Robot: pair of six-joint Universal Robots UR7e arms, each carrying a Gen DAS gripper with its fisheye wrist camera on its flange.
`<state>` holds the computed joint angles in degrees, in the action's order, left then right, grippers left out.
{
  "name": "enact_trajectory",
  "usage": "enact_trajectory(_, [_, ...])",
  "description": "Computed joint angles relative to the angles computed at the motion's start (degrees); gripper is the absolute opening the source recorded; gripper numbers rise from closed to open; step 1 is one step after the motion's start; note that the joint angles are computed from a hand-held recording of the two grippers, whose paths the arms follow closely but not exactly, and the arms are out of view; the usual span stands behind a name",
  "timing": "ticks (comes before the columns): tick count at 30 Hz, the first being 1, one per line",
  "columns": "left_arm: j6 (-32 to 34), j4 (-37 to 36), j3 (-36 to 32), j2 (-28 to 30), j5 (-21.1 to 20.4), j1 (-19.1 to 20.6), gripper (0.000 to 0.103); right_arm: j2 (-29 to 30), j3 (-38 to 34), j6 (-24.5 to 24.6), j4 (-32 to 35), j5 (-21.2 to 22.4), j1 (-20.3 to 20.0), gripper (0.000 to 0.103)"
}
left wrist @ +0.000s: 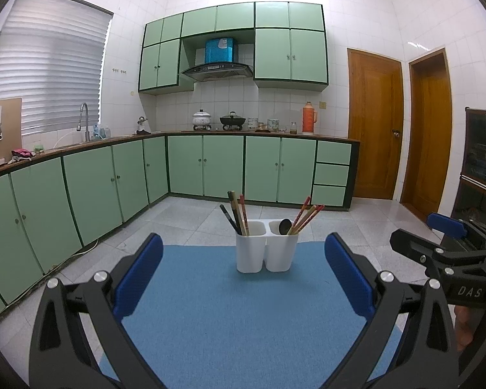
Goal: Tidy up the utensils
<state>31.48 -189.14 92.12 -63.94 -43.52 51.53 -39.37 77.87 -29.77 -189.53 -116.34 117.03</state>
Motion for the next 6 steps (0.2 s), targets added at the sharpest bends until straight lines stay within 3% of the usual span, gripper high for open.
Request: enact_trajectory(6, [0.01, 0.01, -0.02, 0.02, -0.05, 0.07, 0.097, -0.01, 0.16, 0.03, -0.17, 0.00, -0.03, 0.097])
